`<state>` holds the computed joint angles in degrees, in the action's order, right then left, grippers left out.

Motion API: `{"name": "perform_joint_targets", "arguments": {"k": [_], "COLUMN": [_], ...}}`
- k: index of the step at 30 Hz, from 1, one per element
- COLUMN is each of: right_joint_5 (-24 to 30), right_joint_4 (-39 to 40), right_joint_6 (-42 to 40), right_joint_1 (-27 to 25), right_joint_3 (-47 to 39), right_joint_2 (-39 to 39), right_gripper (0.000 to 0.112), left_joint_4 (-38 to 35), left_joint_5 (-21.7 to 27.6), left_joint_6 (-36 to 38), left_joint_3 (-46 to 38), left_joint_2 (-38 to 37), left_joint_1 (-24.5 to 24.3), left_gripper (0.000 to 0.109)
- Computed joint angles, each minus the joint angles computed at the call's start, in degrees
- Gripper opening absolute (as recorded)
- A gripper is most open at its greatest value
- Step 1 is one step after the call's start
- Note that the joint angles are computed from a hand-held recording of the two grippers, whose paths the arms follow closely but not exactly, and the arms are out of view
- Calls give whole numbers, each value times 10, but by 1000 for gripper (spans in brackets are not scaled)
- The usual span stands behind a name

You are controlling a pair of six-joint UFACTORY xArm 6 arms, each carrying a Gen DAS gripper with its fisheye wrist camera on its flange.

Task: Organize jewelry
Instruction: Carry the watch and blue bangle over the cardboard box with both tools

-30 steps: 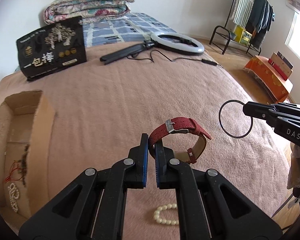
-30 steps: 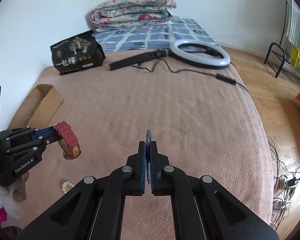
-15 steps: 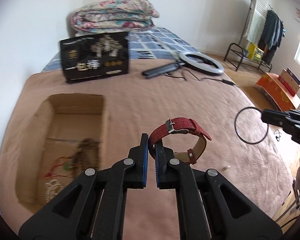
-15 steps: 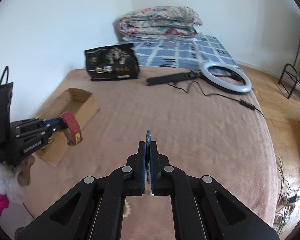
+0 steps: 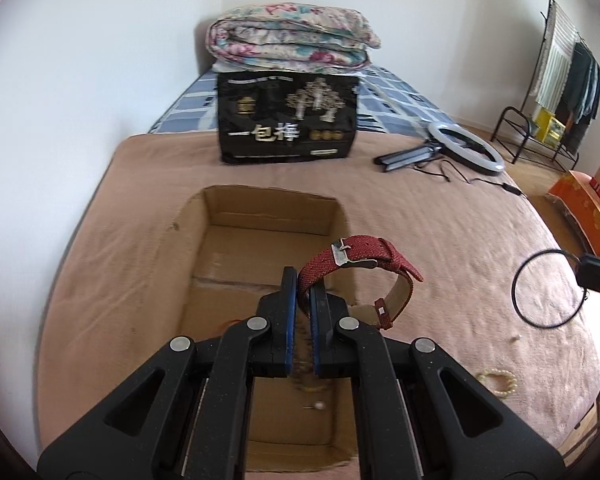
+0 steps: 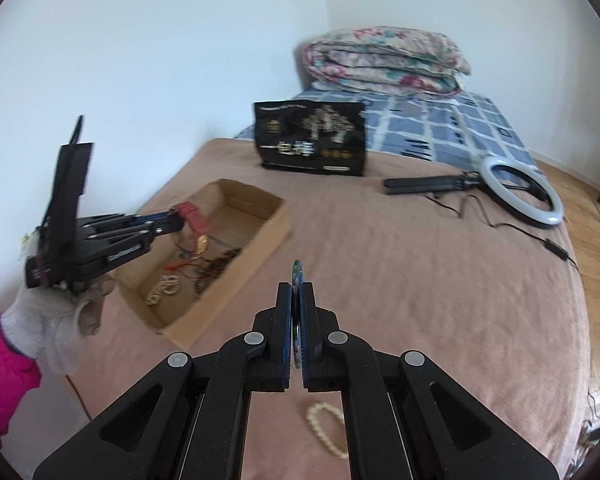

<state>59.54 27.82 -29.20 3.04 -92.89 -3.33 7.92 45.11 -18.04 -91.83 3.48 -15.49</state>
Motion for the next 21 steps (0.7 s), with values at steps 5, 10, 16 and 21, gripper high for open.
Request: {"name": "perform_joint_targets", "arguments": {"k": [5, 10, 16, 21], "right_joint_5": [1, 4, 2, 1], "right_joint_4": [2, 4, 8, 11], "right_joint_6": [4, 8, 8, 10], "right_joint_1": [29, 58, 89, 110], "right_joint_3": [-12, -23, -20, -13], "right_joint_2": [9, 20, 27, 32], "right_gripper": [2, 2, 2, 2], "left_joint_4": [-5, -13, -25, -32], "left_joint_5": [0, 2, 5, 11], "left_joint_6": [11, 21, 27, 34], "left_joint_3": [1, -2, -4, -11], "left_joint_2": [2, 9, 18, 28], "left_joint_1": [21, 39, 55, 65], "left_gripper": [4, 4, 4, 4]}}
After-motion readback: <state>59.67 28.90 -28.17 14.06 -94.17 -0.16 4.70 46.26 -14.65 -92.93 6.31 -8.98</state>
